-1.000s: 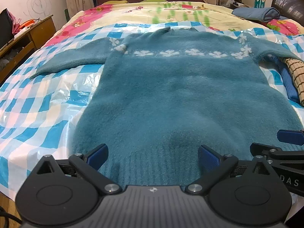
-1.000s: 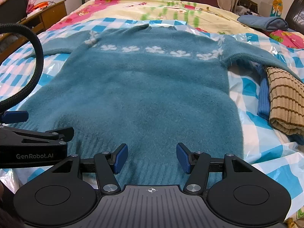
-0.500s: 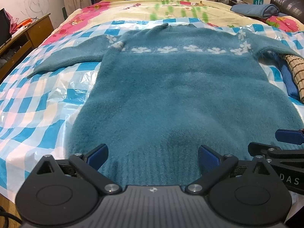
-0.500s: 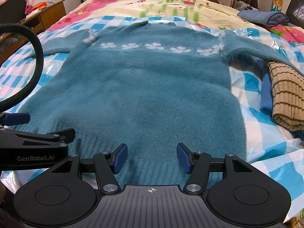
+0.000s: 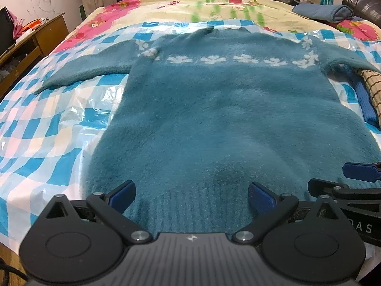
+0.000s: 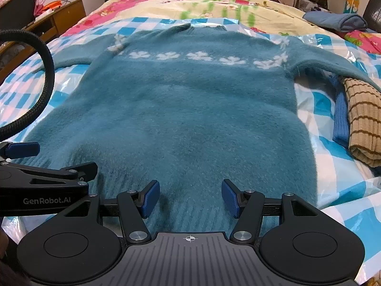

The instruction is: Fold small clothes

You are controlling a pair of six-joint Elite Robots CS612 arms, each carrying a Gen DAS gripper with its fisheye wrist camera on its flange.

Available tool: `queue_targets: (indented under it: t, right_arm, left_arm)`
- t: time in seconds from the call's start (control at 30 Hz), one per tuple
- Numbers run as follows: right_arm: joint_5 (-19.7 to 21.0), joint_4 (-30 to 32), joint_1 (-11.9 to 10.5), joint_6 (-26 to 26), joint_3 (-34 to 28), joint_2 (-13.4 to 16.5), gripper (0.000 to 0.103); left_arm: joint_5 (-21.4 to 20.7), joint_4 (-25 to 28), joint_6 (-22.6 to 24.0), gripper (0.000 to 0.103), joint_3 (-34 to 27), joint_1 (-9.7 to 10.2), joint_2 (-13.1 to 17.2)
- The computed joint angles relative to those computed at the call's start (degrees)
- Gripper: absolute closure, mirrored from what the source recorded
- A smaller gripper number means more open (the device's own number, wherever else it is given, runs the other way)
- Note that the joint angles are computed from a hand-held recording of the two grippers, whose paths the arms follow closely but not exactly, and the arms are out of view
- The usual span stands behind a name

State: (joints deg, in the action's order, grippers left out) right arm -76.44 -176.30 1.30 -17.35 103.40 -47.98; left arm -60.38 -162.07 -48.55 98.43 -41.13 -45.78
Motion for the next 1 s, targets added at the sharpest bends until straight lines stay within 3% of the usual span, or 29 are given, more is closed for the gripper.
queue_targets:
  t: [1.0]
  right_arm:
    - [-1.07,1.02,-0.54,2.01,-3.48,1.75,0.045]
  left_arm:
    - [-0.31,3.41,5.13,0.0,-5.64,1.03,2.37]
